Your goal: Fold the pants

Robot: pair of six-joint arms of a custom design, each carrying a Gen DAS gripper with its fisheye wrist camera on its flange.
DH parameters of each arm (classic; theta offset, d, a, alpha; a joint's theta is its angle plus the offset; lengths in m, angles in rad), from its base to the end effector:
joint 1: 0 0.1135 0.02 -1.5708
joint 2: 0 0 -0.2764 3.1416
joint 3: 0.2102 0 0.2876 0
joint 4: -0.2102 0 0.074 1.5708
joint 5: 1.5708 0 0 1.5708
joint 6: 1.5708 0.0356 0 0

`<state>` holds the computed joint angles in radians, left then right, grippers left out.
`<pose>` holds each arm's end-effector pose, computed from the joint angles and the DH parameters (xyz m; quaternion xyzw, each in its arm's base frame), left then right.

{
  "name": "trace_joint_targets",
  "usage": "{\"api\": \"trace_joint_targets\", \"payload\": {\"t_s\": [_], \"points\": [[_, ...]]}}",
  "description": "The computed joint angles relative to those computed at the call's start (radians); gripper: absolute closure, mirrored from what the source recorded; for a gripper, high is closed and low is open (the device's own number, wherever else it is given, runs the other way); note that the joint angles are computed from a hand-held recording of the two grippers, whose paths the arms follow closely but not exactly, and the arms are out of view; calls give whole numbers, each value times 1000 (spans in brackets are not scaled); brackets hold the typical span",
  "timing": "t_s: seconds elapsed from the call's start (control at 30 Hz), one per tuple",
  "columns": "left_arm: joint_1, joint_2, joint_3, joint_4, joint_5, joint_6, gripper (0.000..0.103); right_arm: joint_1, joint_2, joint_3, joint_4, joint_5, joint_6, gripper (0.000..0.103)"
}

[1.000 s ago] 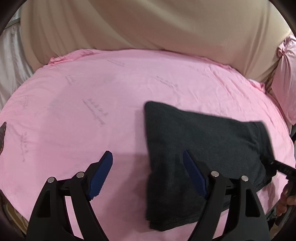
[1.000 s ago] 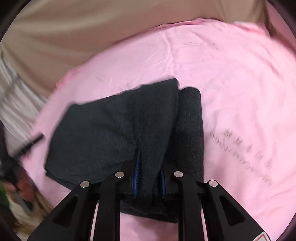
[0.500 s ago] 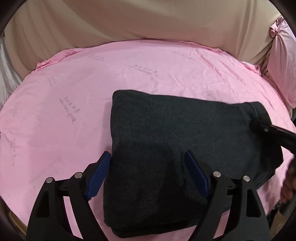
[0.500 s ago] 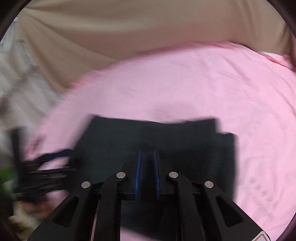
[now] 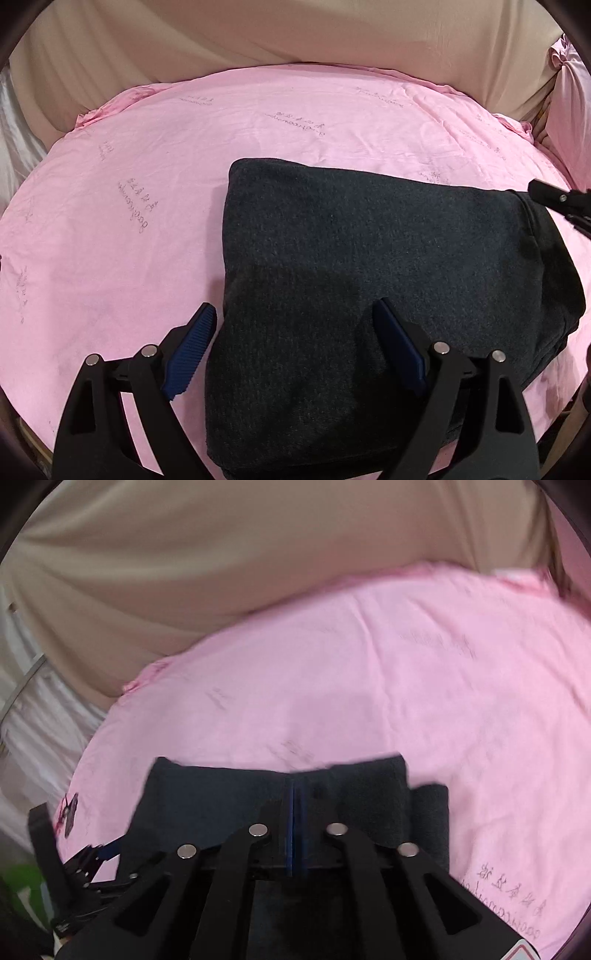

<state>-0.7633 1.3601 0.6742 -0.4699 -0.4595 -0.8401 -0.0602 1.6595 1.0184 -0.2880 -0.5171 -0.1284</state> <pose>0.1992 -0.1687 0.1552 -0.0835 0.9503 0.0108 0.2996 0.3690 -0.0046 0.1846 -0.1119 0.9141 0.2128 0.3264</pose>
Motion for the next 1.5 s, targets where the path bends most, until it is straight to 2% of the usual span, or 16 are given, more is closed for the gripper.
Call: {"api": "trace_joint_targets", "payload": {"t_s": [0.03,0.1,0.2,0.37,0.43,0.5,0.57,0.77,0.9,0.97,1.0,1.07,1.13,1.2,1.33,1.5], "points": [[1,0,2,-2,1,-1,18,4,7,2,-11,33,-14,97],[2,0,4,-6,4,-6,18,18,-7,-53,7,168,-12,97],[-4,-2,4,-15,-4,-11,18,-56,-125,-166,-23,59,-40,95],[-19,17,23,-37,-32,-19,17,-151,-219,-252,-93,12,-120,86],[-26,19,27,-47,-40,-30,17,-153,-223,-264,-91,-17,-127,71],[-29,11,27,-59,-38,-42,17,-149,-224,-271,-77,-21,-117,65],[-36,-4,25,-76,-38,-50,17,-157,-247,-287,-67,-10,-107,65],[-72,-147,-37,-146,-47,-90,16,-196,-246,-299,-85,-2,-130,62],[-159,-262,-90,-222,-67,-150,15,-200,-219,-296,-93,-49,-144,48],[-190,-296,-99,-248,-81,-171,15,-190,-186,-271,-96,-73,-122,46],[-202,-310,-99,-252,-90,-173,15,-181,-147,-245,-106,-99,-119,46],[-228,-330,-92,-241,-105,-159,14,-149,-101,-217,-103,-71,-98,51],[-263,-325,-74,-201,-118,-113,9,-131,-79,-186,-136,-79,-108,78],[-304,-285,-44,-143,-120,-28,8,-150,-73,-133,-218,-153,-118,85],[-375,-163,31,-11,-134,112,7,-138,-101,-32,-347,-270,-139,85],[-357,5,136,170,-120,257,6,3,-130,48,-415,-232,-136,86]]}}
